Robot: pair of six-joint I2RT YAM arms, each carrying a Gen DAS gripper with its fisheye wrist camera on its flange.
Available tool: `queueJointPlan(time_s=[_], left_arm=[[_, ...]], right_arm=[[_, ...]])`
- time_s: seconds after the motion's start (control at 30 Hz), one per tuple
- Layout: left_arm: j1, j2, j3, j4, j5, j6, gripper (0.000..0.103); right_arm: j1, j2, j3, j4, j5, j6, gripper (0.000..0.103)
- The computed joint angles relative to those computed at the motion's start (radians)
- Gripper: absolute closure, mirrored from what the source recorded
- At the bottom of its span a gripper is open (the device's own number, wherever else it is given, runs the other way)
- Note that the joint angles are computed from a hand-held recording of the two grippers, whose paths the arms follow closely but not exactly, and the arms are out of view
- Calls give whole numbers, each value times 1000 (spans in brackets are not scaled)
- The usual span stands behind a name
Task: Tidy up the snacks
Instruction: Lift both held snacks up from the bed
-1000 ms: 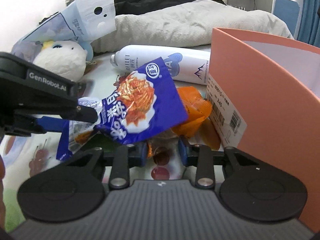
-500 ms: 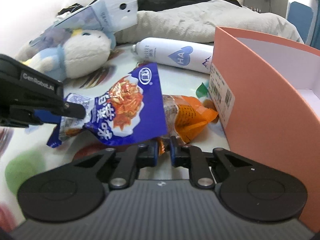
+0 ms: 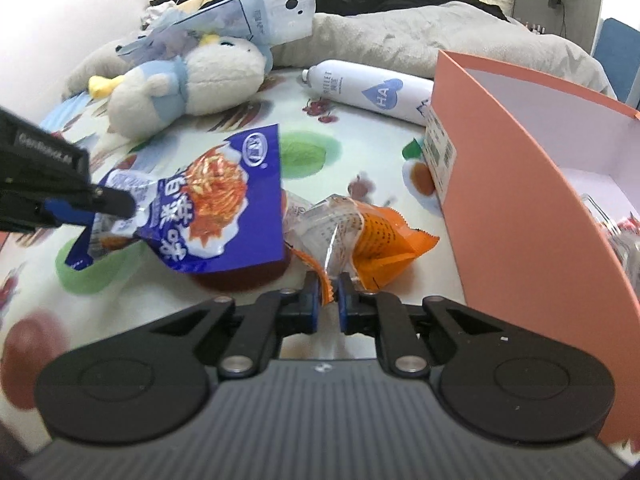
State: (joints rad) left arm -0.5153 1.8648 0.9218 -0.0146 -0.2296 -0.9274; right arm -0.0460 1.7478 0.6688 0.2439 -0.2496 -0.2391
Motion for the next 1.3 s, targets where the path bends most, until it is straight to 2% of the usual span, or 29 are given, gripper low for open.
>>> queueJointPlan(time_s=[0.37, 0.6, 0.87, 1.3], left_arm=[[-130, -172, -216, -14, -91, -150, 77], [-145, -225, -272, 10, -78, -193, 78], [-150, -284, -225, -66, -98, -161, 78], [-168, -394, -3, -320, -173, -72, 78]], right_arm=[[-66, -159, -116, -88, -49, -85, 91], [-85, -205, -118, -133, -64, -85, 91], [-93, -292, -105, -199, -102, -75, 91], [-163, -448, 27, -385, -223, -46, 91]])
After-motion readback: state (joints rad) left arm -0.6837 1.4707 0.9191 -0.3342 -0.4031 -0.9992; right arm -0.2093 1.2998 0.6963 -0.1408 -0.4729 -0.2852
